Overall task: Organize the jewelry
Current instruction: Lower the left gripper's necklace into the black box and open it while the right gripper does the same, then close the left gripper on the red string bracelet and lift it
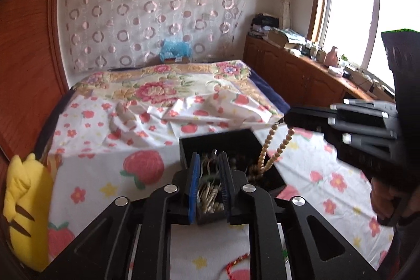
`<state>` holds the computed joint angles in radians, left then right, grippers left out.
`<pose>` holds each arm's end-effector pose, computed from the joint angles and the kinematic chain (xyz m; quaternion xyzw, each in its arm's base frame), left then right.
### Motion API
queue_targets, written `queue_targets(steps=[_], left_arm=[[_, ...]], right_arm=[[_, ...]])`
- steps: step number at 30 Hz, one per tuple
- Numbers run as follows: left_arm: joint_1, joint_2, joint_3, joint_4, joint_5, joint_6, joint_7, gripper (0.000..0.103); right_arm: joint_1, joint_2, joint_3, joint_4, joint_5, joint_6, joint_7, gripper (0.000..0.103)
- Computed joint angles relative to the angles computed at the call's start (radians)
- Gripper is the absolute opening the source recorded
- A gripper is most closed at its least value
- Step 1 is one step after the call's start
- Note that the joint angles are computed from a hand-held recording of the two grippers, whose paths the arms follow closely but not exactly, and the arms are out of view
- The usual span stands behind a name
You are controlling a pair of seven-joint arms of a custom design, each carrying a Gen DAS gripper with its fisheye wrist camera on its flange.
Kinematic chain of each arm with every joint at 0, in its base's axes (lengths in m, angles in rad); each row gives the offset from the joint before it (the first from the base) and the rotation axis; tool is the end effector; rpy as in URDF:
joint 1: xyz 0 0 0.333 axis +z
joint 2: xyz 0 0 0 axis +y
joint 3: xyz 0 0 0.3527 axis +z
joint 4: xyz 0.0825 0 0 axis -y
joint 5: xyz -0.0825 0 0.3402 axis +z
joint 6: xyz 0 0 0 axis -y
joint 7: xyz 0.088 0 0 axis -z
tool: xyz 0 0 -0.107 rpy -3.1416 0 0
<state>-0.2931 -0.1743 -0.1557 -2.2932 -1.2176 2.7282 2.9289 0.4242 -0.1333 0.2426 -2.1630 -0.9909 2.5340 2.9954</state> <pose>0.4409 -0.1778 0.5293 -0.3329 0.8323 -0.4268 0.1193 0.3863 0.3238 0.5588 -0.6228 0.6539 -0.3061 0.3014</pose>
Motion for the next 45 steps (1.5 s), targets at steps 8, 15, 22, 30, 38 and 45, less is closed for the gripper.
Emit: queue_targets(steps=[8, 15, 22, 30, 38, 45], left_arm=[[0.022, -0.026, 0.020, -0.088, 0.008, -0.031, 0.031, 0.015], [0.020, -0.042, 0.017, -0.156, 0.057, -0.035, 0.047, 0.017], [-0.002, -0.065, 0.012, -0.217, 0.098, -0.043, 0.038, 0.027], [-0.010, -0.074, 0.021, -0.263, 0.138, -0.057, -0.002, 0.034], [-0.003, -0.045, 0.031, -0.247, 0.173, -0.096, -0.059, 0.034], [0.013, -0.039, 0.027, -0.241, 0.158, -0.117, -0.059, 0.003]], right_arm=[[-0.001, -0.022, 0.011, -0.051, -0.031, 0.026, 0.068, 0.026], [0.015, -0.046, 0.037, -0.137, -0.027, 0.032, 0.120, 0.026], [0.047, -0.054, 0.068, -0.216, -0.031, 0.018, 0.204, 0.026], [0.078, -0.052, 0.080, -0.269, -0.048, 0.045, 0.302, 0.026], [0.111, -0.027, 0.085, -0.263, -0.048, 0.049, 0.330, 0.026], [0.136, 0.004, 0.077, -0.245, -0.045, 0.059, 0.323, 0.033]])
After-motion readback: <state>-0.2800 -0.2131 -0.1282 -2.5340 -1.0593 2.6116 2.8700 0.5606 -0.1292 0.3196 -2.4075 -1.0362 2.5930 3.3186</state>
